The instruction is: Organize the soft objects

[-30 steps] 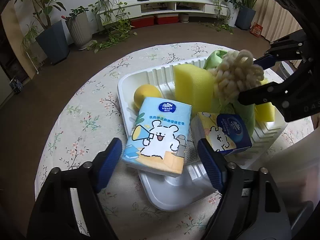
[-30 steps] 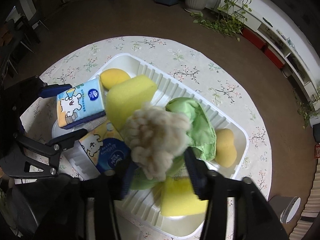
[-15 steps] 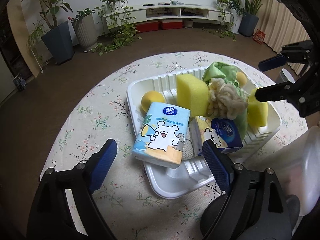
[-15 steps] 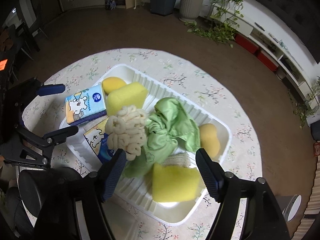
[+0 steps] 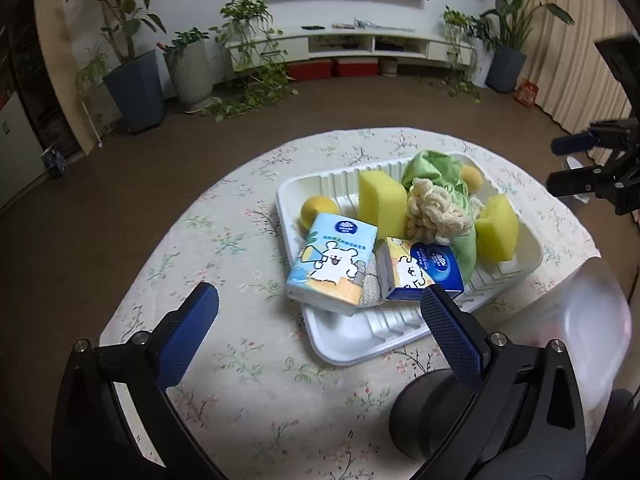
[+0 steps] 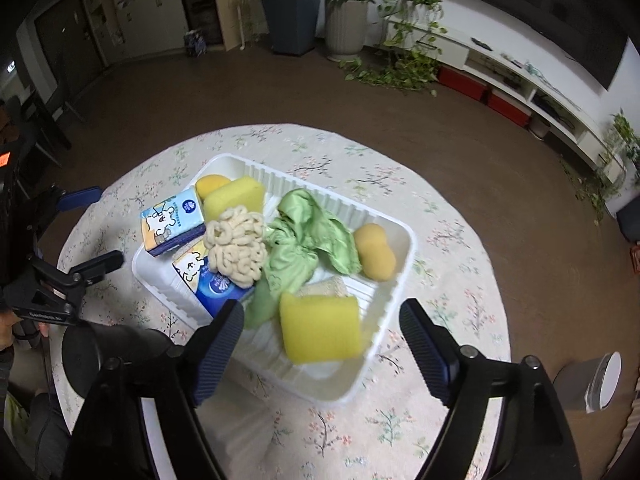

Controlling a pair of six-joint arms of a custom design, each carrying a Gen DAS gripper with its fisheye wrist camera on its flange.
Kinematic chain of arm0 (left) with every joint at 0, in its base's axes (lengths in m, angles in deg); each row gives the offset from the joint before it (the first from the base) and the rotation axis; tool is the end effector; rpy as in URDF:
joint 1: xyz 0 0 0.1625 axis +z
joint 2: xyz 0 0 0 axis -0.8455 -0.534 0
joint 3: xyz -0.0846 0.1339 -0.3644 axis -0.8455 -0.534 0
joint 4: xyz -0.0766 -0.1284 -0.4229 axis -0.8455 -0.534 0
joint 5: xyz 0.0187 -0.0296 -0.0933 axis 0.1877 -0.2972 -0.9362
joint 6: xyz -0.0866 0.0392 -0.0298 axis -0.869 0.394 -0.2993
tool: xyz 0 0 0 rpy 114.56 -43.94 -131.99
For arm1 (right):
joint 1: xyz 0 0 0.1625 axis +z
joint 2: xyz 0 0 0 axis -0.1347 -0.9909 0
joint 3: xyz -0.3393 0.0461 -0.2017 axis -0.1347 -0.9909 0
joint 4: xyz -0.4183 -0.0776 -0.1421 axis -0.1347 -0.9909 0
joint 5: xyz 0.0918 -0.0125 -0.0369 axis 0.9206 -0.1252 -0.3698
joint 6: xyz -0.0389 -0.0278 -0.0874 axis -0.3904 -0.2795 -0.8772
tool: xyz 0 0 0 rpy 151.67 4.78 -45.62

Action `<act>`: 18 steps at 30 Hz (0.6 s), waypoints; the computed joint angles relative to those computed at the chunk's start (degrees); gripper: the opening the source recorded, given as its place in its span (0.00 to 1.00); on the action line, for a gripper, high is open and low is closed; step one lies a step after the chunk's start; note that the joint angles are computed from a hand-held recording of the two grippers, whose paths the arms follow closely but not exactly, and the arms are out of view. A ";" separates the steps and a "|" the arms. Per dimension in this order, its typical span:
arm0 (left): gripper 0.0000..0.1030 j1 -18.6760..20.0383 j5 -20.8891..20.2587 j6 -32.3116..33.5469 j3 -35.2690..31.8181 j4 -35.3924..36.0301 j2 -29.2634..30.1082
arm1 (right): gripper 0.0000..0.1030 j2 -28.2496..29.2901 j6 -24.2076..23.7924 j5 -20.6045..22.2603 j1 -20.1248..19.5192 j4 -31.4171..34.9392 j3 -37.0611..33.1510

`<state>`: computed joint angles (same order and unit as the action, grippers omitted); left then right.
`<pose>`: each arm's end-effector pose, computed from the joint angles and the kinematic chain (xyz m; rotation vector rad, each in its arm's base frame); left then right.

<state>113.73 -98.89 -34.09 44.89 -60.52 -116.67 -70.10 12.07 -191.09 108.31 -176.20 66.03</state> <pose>-0.2469 -0.7400 0.2478 0.5091 2.2667 -0.7251 0.2364 -0.8144 0.2603 0.9077 -2.3593 0.3169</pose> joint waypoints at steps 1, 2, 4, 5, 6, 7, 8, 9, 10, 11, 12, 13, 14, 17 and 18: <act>1.00 -0.26 0.46 -0.49 0.69 -0.53 -0.53 | 0.81 -0.85 0.36 0.28 -0.15 -0.62 0.92; 1.00 -0.52 0.75 -1.13 1.63 -1.25 -1.26 | 0.81 -1.90 0.86 0.59 -0.35 -1.40 2.04; 1.00 -1.12 2.00 -2.30 3.46 -2.80 -2.50 | 0.84 -3.80 1.78 1.30 -0.69 -2.94 4.12; 1.00 -1.61 3.28 -3.23 4.71 -3.62 -3.22 | 0.87 -4.95 1.98 1.70 -0.89 -3.86 5.38; 1.00 -1.88 3.76 -3.69 5.51 -4.32 -3.70 | 0.97 -6.28 1.84 2.01 -0.99 -5.40 7.22; 1.00 -2.18 4.09 -4.18 6.60 -5.18 -4.38 | 1.00 -7.51 1.41 2.55 -1.10 -6.84 8.88; 1.00 -2.79 5.10 -5.15 8.24 -6.26 -5.30 | 1.00 -8.89 1.21 2.96 -1.13 -7.99 10.69; 1.00 -3.15 5.71 -5.76 9.19 -6.88 -5.82 | 1.00 -10.11 1.10 3.15 -1.12 -9.26 12.39; 1.00 -3.65 6.27 -6.74 10.47 -7.55 -6.51 | 1.00 -11.90 0.89 3.68 -1.13 -11.56 14.99; 1.00 -4.40 7.05 -8.42 12.32 -7.99 -7.59 | 1.00 -13.22 0.87 4.33 -1.21 -12.95 16.79; 1.00 -4.94 7.51 -9.29 13.45 -8.27 -8.17 | 1.00 -14.72 1.01 4.87 -1.26 -14.48 18.81; 1.00 -5.60 7.97 -10.08 14.86 -8.76 -8.90 | 1.00 -16.16 1.18 5.25 -1.27 -16.22 20.91; 1.00 -6.33 8.25 -10.52 16.59 -9.66 -9.75 | 1.00 -17.76 1.30 5.89 -1.31 -18.04 23.30; 1.00 -8.60 9.52 -11.62 21.12 -11.46 -11.83 | 1.00 -22.63 2.12 8.60 -1.66 -21.97 30.50; 1.00 -9.40 10.00 -11.92 22.42 -11.99 -12.45 | 1.00 -24.28 2.05 9.14 -1.74 -23.47 33.15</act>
<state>104.33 -88.88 -46.02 67.30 -72.51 -129.12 -94.38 14.12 -181.95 106.58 -199.67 99.18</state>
